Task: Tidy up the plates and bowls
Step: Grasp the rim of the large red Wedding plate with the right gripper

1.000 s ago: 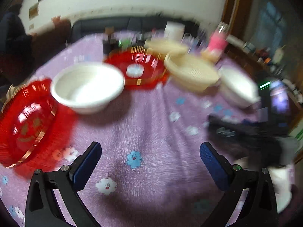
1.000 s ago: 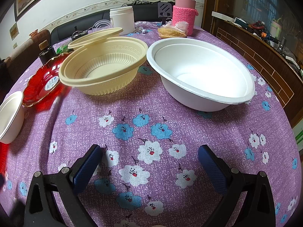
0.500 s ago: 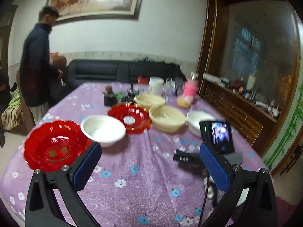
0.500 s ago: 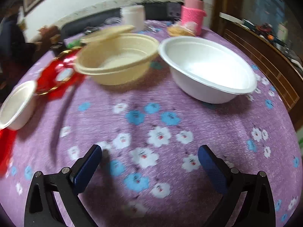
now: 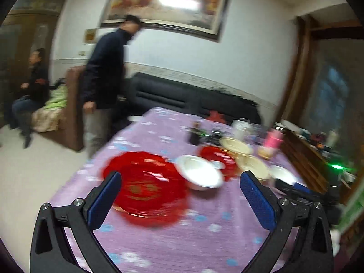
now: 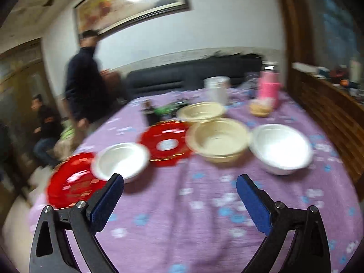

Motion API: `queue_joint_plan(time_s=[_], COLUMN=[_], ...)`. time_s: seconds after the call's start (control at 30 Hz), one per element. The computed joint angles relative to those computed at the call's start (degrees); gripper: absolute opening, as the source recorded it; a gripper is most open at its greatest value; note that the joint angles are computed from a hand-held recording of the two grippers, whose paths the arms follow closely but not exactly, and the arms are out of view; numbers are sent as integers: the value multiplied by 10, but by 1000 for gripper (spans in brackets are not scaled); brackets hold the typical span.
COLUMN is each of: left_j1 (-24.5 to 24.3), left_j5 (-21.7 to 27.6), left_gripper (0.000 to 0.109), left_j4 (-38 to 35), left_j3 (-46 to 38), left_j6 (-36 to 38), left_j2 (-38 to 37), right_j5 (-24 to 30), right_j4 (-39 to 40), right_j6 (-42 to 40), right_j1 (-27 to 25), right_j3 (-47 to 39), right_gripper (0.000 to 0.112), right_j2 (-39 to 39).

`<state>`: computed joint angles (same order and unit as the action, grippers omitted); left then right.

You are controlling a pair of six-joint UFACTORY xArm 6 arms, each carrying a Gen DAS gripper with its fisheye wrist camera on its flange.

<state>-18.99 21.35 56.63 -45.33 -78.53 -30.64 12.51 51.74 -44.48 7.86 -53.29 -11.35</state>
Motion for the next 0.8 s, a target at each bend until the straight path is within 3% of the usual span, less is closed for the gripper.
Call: queue_joint_plan(time_s=[0.03,0.17,0.37,0.5,0.6,0.7,0.77,0.8], left_j1=[15,82,162,177,172,166,160,158], left_j5=[4,-4,-25,-28,-18,0,16,24], left_gripper=[103,103,103,103,103,94,88,79], left_j4=[-12,-106,-250,-377,-499,-516,-531,-538], left_j3=[9,36,26,-12,-51,-85,-110,-120], left_j6=[10,94,231,344,439,453,469,475], left_j2=[-8,-18,33,113,182,232,265,278], right_j5=[23,109,212,203,208,200,207,212], right_j4=[-9,-21,5,-29,-63,-112,-130,-132], right_j6=[11,36,60,102,146,200,224,229], right_j1=[4,27,44,77,96,112,114,115], right_j3=[-8,-41,-114,-152,-189,-216,-234,-242], right_gripper=[100,74,73,71,64,54,41,36], right_j2=[4,37,118,168,205,238,255,264])
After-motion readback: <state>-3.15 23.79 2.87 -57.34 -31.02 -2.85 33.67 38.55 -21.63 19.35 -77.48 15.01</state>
